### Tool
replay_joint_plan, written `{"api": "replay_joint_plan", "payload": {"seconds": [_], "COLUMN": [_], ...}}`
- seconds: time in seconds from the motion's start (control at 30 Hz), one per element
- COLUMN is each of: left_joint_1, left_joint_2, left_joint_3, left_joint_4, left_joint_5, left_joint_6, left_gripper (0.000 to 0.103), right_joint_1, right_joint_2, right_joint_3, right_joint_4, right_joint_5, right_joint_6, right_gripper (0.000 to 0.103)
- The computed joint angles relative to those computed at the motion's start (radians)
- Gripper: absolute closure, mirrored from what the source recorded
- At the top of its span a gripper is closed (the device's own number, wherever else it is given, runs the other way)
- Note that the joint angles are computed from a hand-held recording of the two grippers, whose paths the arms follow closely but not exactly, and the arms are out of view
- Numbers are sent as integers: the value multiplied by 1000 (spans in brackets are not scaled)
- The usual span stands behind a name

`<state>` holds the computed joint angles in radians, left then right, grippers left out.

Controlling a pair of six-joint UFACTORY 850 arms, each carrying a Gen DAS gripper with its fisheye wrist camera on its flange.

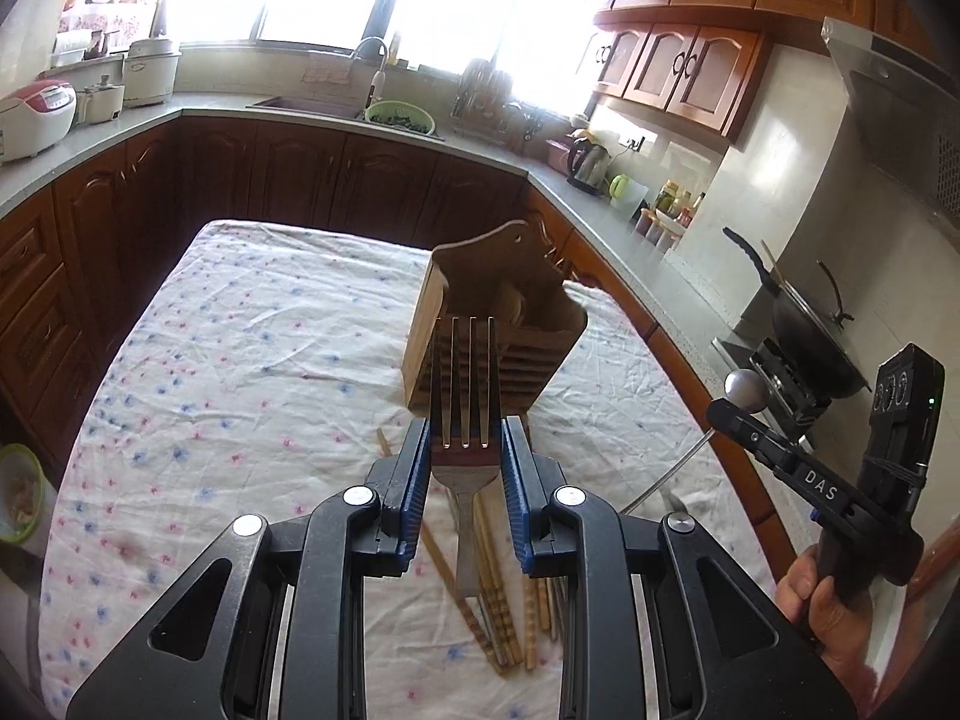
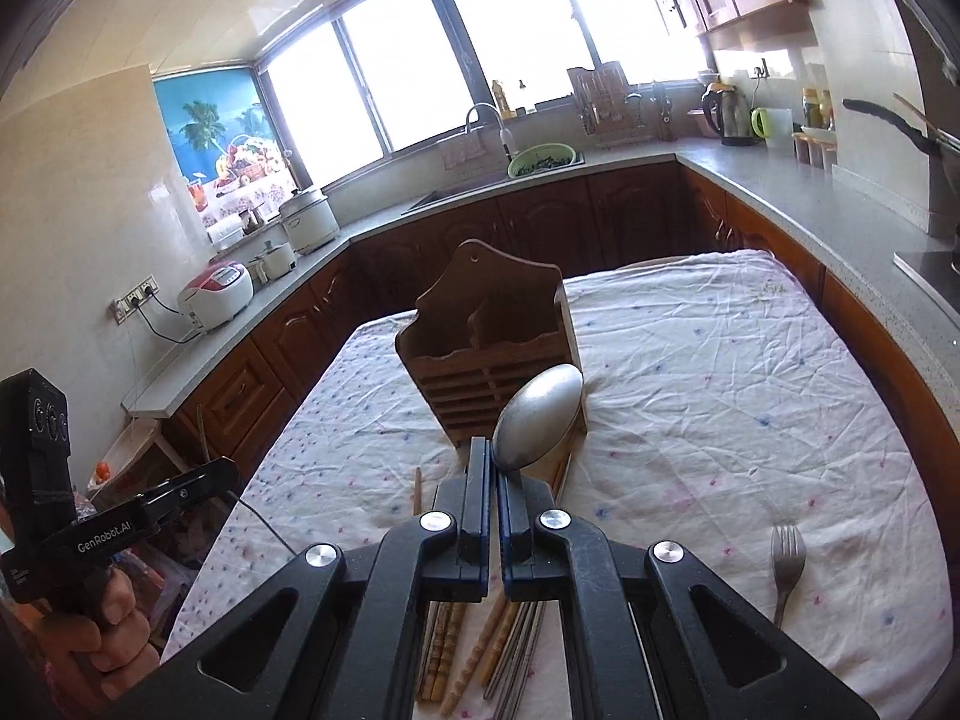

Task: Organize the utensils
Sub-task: 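Lift the fork into the wooden holder with the left gripper while the right inserts the spoon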

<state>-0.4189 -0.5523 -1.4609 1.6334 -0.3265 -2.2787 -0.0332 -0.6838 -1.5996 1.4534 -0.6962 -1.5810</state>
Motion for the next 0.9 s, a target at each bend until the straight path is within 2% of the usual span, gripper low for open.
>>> {"api": "replay_joint_plan", "payload": {"seconds": [0.17,0.3,0.43,0.67,0.77,0.83,0.9], "left_joint_1": [18,45,79,132,142,143,143], "left_joint_2": [-40,-101,-184,-381,-475,-549,-613], "left_joint_3": [-115,-238,-382,-680,-807,-914,-1003], "left_joint_4": [8,-47,-133,-463,-591,-686,-762], "left_joint_5": [-30,-35,-44,-56,-75,-110,-139], "left_joint_6": [50,134,226,527,640,741,830], "left_gripper": [81,81,82,82,82,82,82], "right_joint_1": [13,30,47,73,87,99,107], "right_joint_2": [-50,-109,-207,-439,-536,-564,-619], "right_joint_3": [-118,-242,-419,-804,-950,-975,-1050], "right_joint_4": [61,88,51,-184,-289,-327,-400], "right_joint_5": [39,72,107,150,143,163,146], "right_joint_6": [-14,5,82,352,441,452,517], "right_gripper": [101,101,101,101,101,101,101]}}
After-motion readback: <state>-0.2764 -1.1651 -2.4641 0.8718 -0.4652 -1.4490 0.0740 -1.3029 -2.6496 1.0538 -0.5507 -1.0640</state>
